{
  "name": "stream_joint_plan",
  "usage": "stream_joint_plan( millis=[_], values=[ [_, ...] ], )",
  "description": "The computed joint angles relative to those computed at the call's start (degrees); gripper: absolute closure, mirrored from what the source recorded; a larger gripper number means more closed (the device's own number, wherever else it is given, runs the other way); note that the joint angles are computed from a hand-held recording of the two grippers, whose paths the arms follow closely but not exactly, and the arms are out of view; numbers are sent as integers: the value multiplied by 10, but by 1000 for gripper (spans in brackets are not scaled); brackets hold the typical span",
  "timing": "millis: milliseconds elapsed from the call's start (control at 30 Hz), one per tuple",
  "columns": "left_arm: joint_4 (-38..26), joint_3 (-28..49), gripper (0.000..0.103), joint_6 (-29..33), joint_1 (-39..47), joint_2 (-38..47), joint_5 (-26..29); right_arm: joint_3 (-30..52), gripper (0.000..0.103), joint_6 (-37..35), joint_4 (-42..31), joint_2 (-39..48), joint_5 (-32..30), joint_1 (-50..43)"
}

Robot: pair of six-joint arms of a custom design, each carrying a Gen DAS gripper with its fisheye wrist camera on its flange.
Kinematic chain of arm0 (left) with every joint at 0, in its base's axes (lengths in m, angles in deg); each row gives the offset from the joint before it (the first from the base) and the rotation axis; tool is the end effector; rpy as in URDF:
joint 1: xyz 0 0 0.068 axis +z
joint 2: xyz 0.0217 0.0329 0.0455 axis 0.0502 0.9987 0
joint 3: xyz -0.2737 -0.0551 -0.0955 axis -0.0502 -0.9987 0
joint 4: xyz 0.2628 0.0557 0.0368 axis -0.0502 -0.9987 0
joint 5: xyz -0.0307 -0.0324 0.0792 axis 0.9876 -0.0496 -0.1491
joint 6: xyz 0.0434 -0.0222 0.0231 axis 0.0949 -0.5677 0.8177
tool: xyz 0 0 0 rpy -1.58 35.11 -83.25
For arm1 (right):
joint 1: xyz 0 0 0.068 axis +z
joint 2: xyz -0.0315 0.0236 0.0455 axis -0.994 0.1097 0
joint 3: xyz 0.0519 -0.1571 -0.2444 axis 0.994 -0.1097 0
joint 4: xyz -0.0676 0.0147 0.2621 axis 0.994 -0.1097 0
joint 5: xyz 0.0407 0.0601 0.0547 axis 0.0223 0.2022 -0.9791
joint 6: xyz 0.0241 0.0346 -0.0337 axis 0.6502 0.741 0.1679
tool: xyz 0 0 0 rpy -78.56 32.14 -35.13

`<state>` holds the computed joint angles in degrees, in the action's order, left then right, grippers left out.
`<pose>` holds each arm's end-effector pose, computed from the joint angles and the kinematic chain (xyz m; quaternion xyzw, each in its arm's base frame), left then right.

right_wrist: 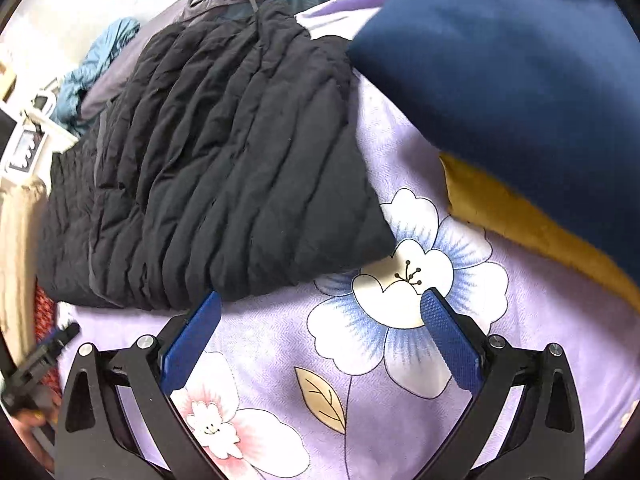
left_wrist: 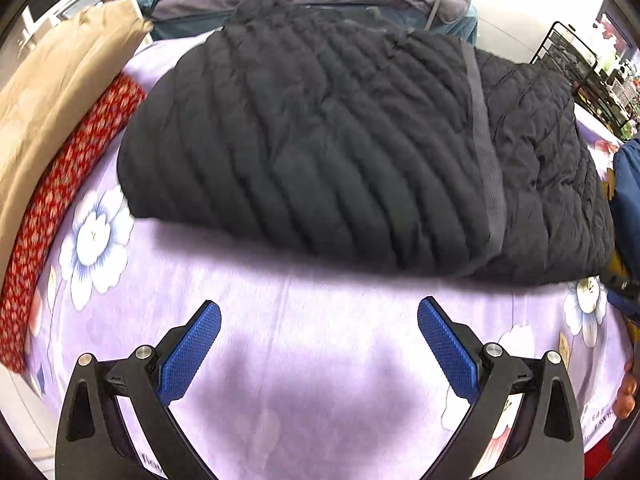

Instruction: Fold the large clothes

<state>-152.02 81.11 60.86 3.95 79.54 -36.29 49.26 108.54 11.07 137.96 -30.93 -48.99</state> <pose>0.1747 0.0047 0.3038 -0.1523 0.9713 -0.0065 0.1828 0.2273 0.1548 0.2945 0.0897 0.9734 0.1102 0.1797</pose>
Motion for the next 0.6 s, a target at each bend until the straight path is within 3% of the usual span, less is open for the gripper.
stream_joint_plan(
  millis=[200,467,600],
  values=[
    [-17,-6,6,17,36,-14,13,-16,5,-35,52,1,-48,-51],
    [-15,1,6,67,108,3,37,46,5,-72,72,116,-79,-75],
    [-13,5,6,97,145,18,47,32,5,-87,90,136,-100,-95]
  ],
)
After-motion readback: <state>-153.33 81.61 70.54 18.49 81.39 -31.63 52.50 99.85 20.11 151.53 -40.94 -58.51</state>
